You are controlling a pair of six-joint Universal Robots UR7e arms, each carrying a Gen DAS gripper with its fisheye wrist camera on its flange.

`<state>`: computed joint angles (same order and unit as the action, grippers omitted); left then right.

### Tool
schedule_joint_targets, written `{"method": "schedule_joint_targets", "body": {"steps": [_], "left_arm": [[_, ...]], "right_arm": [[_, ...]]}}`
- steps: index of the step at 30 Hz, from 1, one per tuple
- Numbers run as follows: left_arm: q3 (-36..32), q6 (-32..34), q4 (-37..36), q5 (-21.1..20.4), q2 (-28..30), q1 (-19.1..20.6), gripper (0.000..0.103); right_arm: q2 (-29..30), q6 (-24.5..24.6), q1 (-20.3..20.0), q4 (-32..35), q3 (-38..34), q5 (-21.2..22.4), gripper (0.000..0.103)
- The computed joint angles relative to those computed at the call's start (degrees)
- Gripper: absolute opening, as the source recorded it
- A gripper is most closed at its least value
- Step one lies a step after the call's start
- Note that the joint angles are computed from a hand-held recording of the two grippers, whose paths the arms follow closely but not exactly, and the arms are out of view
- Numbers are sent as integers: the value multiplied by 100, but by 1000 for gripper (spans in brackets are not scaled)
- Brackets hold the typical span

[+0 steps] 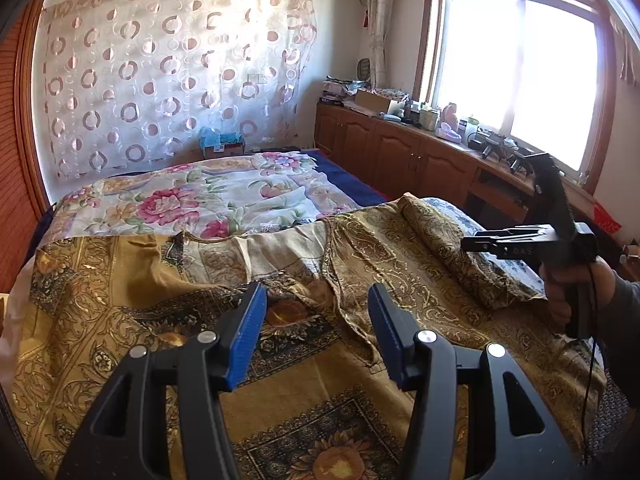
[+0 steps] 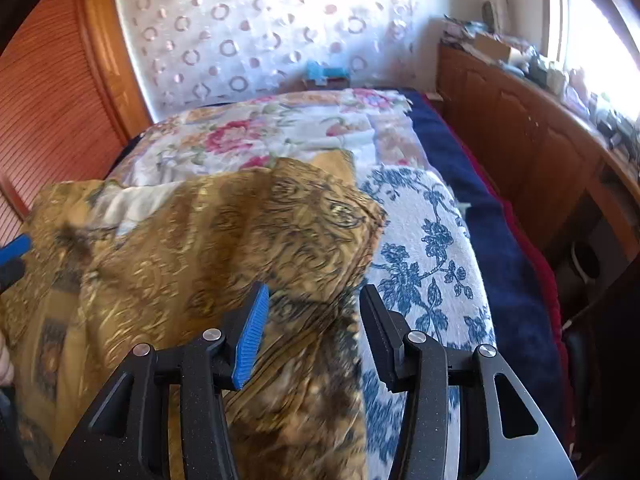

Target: Fold small clothes

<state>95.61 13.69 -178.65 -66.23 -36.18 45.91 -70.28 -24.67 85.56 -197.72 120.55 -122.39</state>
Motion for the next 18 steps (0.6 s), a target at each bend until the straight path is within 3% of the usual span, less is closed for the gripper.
{"method": "schedule_joint_targets", "body": {"steps": [4, 5, 6, 9, 13, 18], "left_arm": [[47, 8, -45, 36, -12, 7, 53], [40, -8, -36, 36, -9, 9, 53], [49, -21, -38, 37, -13, 15, 53], [28, -44, -6, 61, -2, 23, 53], [-14, -48, 17, 72, 20, 26, 53], [45, -39, -145, 105, 8, 45, 53]], "right_arm": [[64, 72, -90, 109, -131, 8, 44], [43, 31, -103, 164, -139, 83, 34], [32, -12, -103, 196, -141, 127, 18], [59, -210, -41, -5, -140, 88, 11], [81, -401, 39, -330, -115, 114, 7], [56, -482, 149, -282, -151, 320, 6]]}}
